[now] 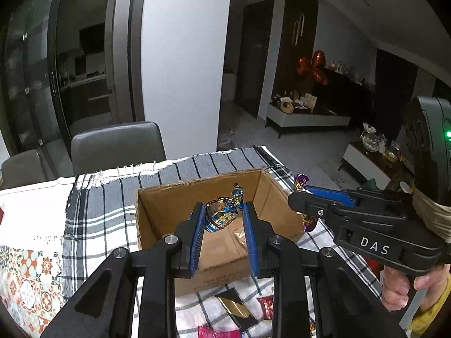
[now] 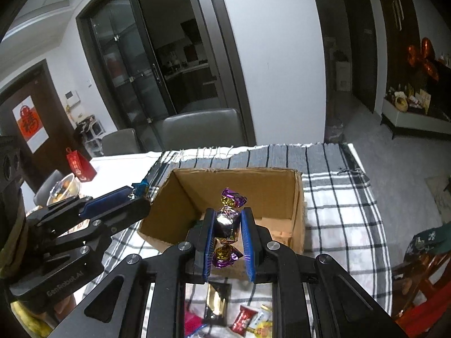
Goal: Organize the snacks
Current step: 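Carry both candies over the box and open both tools to drop them, then move both tools back toward the snacks beside the box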
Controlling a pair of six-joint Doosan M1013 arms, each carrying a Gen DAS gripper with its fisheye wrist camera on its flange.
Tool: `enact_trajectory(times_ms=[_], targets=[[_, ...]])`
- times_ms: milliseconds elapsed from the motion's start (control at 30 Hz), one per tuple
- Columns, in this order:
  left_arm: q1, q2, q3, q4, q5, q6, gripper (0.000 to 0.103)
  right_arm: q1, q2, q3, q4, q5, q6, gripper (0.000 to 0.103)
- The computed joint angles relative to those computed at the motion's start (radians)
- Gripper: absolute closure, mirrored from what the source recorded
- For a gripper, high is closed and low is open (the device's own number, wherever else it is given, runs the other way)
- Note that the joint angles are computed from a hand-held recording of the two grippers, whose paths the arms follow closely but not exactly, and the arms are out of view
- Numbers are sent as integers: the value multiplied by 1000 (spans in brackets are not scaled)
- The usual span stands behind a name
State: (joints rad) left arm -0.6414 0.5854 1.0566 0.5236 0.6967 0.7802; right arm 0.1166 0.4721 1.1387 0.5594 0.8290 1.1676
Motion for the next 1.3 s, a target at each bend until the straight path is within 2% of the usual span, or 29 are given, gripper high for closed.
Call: enact_trajectory(times_ms=[133,200,233,267,300,333,367,567,667,933,1300], targets=[[6,24,-36,9,20,17,74,0,41,-62,-41,47,71,83],[9,37,-58,-6,44,34,66,1,57,-87,-58,66,100,83],[10,43,-66,-5,56,34,66,2,64,-99,-77,69,122,82],[9,46,-69,11,66,26,63,4,72,-114,-99,84,145,77],[8,49,-72,28,78,16,56,4,77,-123,-109,96,161,71],[7,50,-72,39,87,4,52,4,77,-123,-114,93,170,63],[6,47,-66,43,88,-6,46,5,72,-115,-126,81,179,62],[-7,31,-44,71,120,-40,40,3,38,-56,-132,58,148,62],[-18,23,-34,80,150,-49,40,3,19,-29,-131,52,127,62],[-38,-13,30,84,128,-71,40,-1,-23,33,-128,31,102,62],[-52,-26,72,47,171,-84,40,-5,-47,95,-138,64,98,62]])
